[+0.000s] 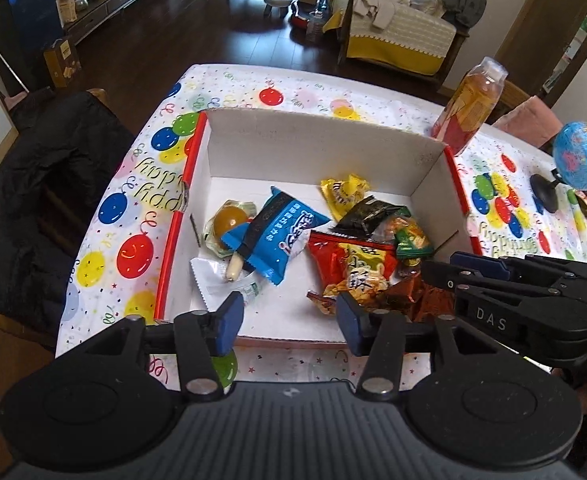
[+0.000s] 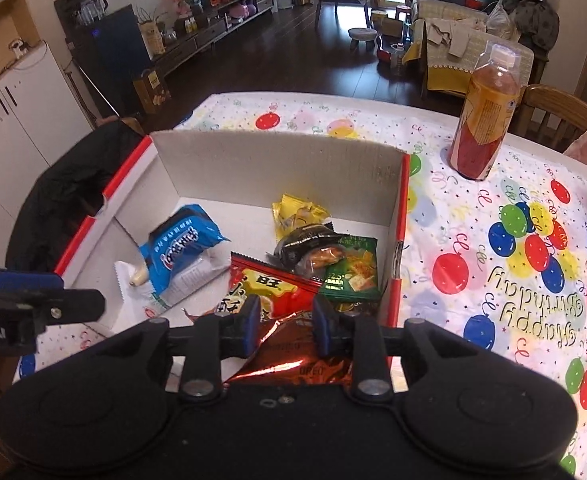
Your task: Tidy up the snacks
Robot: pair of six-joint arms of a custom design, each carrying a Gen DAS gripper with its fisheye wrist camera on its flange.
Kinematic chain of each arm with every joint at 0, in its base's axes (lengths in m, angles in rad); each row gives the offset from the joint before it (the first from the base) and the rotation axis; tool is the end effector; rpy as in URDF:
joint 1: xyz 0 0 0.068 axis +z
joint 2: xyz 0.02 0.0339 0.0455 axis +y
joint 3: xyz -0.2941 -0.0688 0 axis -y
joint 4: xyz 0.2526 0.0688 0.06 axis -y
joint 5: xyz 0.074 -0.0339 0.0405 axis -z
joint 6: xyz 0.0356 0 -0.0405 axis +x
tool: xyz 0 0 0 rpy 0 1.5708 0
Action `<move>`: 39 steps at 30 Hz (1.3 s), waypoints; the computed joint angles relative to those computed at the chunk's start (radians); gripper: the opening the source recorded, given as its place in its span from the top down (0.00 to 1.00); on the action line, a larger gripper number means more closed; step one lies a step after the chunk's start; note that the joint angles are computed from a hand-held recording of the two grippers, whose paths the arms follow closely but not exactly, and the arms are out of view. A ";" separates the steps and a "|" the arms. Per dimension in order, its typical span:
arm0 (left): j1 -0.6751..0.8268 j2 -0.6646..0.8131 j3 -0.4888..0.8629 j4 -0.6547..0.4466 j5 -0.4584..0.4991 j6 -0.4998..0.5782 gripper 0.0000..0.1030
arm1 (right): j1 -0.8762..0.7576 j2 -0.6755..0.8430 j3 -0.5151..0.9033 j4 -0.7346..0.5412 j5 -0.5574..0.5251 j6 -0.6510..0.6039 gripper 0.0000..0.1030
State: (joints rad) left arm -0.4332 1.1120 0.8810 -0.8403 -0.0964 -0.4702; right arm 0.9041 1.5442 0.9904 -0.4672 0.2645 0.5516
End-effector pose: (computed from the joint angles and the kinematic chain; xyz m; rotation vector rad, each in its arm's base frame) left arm 0.1846 -0.0816 0.2817 -0.0815 2.6444 -0.1797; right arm 0.2022 0.2420 0.2333 -0.3531 2.5284 0.2253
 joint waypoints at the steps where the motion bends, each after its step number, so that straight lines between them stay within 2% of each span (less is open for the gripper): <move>1: -0.003 -0.008 -0.001 0.001 0.002 -0.001 0.48 | 0.003 -0.013 -0.003 -0.001 0.003 0.004 0.68; 6: -0.034 -0.040 0.001 -0.014 -0.020 -0.009 0.45 | 0.033 -0.093 -0.023 -0.016 0.027 0.036 0.58; 10: -0.064 -0.076 -0.001 -0.025 -0.044 -0.012 0.38 | 0.068 -0.168 -0.044 -0.025 0.061 0.068 0.43; 14: -0.098 -0.120 -0.001 -0.036 -0.070 -0.009 0.35 | 0.128 -0.238 -0.058 -0.039 0.125 0.097 0.35; 16: -0.115 -0.141 0.002 -0.044 -0.083 -0.009 0.28 | 0.160 -0.270 -0.065 -0.044 0.162 0.118 0.28; 19: -0.129 -0.188 -0.001 -0.047 -0.090 -0.006 0.22 | 0.212 -0.311 -0.077 -0.052 0.222 0.149 0.22; 25: -0.183 -0.259 0.007 -0.072 -0.139 -0.014 0.17 | 0.297 -0.354 -0.085 -0.096 0.319 0.237 0.04; 27: -0.194 -0.282 0.006 -0.078 -0.142 -0.011 0.14 | 0.326 -0.364 -0.088 -0.117 0.354 0.272 0.03; 30: -0.224 -0.317 0.005 -0.088 -0.164 -0.015 0.02 | 0.371 -0.375 -0.096 -0.136 0.401 0.321 0.01; 34: -0.272 -0.362 0.004 -0.109 -0.198 -0.027 0.01 | 0.440 -0.382 -0.117 -0.129 0.475 0.360 0.01; 39: -0.403 -0.403 0.014 -0.177 -0.313 -0.109 0.01 | 0.525 -0.365 -0.122 -0.165 0.573 0.457 0.01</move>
